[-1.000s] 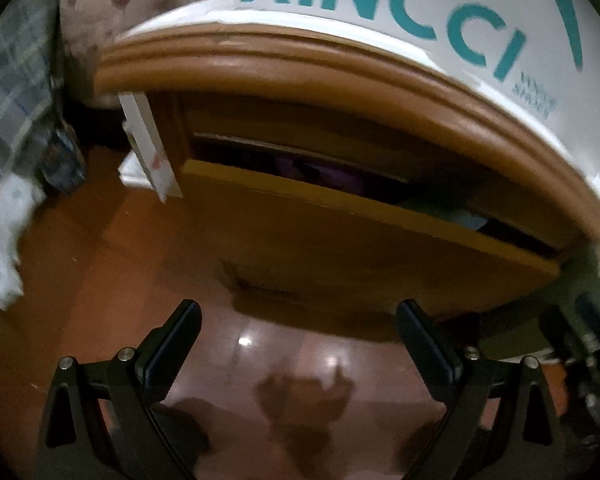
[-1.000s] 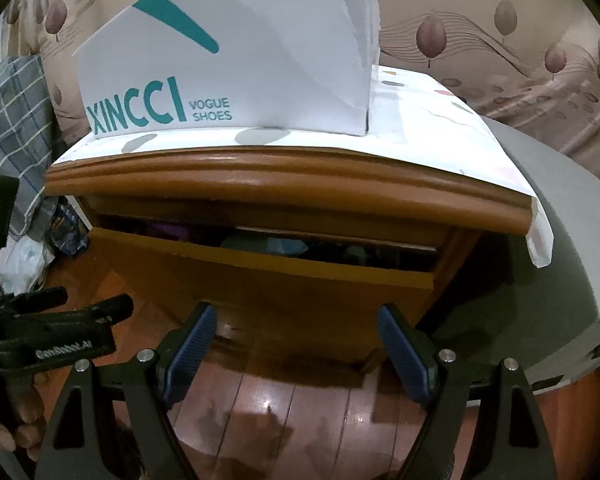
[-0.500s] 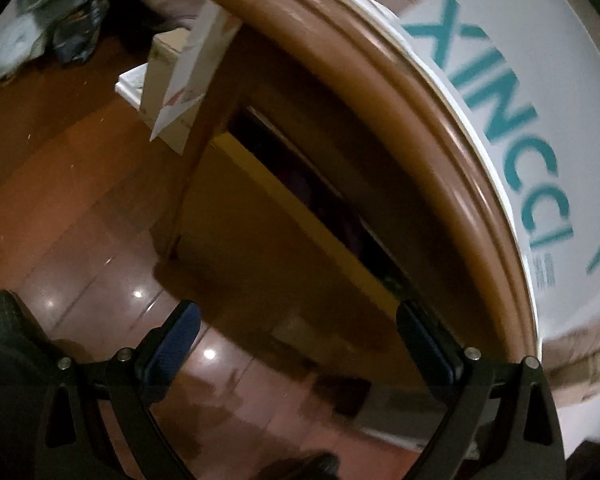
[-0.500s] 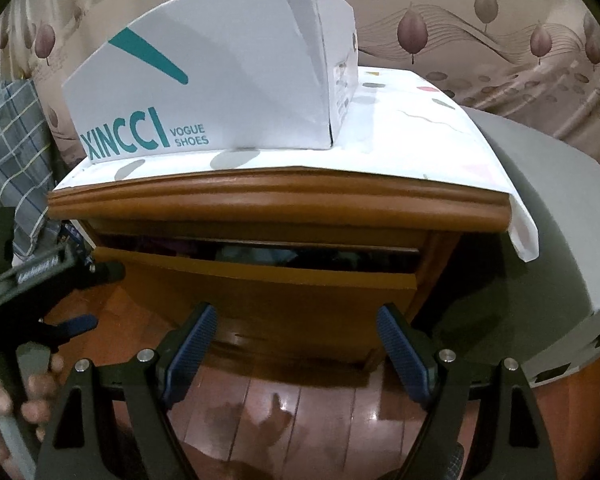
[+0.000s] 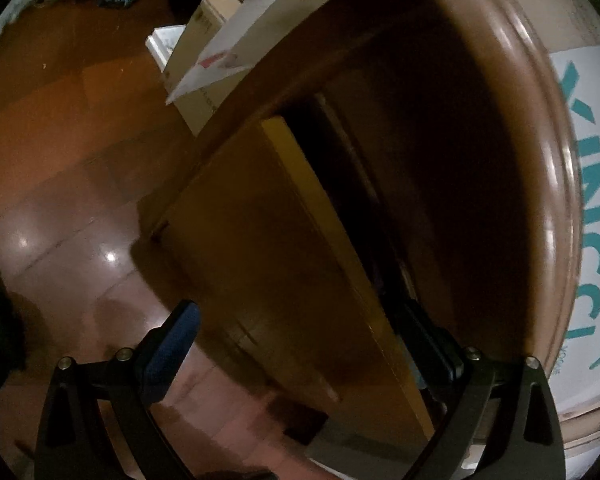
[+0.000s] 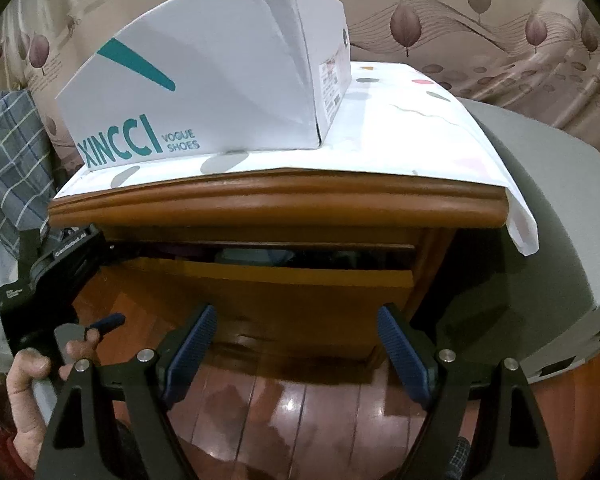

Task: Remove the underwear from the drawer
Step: 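Hook the left gripper on the drawer front and pull it open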

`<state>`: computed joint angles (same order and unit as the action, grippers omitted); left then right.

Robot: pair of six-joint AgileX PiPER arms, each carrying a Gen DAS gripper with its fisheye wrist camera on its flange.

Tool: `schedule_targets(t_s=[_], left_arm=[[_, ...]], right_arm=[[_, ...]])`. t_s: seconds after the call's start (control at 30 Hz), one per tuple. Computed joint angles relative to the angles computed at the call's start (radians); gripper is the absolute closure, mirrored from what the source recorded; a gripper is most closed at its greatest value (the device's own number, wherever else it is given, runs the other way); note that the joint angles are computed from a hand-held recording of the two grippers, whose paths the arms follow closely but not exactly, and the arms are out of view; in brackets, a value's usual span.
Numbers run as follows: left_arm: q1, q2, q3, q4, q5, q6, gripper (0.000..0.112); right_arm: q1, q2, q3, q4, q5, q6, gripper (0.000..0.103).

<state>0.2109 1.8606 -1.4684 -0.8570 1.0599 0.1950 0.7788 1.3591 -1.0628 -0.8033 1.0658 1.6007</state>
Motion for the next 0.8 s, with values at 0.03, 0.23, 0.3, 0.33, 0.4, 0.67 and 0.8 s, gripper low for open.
schedule_targets(t_s=[0.03, 0.23, 0.3, 0.33, 0.4, 0.67, 0.8], left_arm=[[0.002, 0.001, 0.014, -0.019, -0.004, 0.010, 0.011], [0.006, 0.008, 0.069, -0.078, -0.050, 0.032, 0.009], [0.009, -0.006, 0.094, -0.097, -0.058, 0.042, 0.009], [0.006, -0.011, 0.106, -0.104, -0.071, 0.048, 0.009], [0.006, -0.013, 0.123, -0.125, -0.083, 0.064, 0.009], [0.004, -0.011, 0.154, -0.159, -0.107, -0.047, 0.009], [-0.012, 0.027, 0.130, -0.156, -0.118, -0.103, 0.009]], right_arm=[[-0.003, 0.001, -0.001, 0.002, -0.003, 0.000, 0.018], [-0.013, 0.001, 0.002, 0.013, -0.016, -0.003, 0.018], [-0.012, 0.002, 0.002, 0.015, -0.018, -0.001, 0.018], [-0.011, 0.002, 0.002, 0.016, -0.018, -0.001, 0.018], [-0.012, 0.006, -0.001, 0.017, -0.018, -0.007, 0.018], [-0.020, 0.010, -0.007, 0.031, -0.025, -0.020, 0.018], [-0.020, 0.009, -0.005, 0.031, -0.028, -0.019, 0.018]])
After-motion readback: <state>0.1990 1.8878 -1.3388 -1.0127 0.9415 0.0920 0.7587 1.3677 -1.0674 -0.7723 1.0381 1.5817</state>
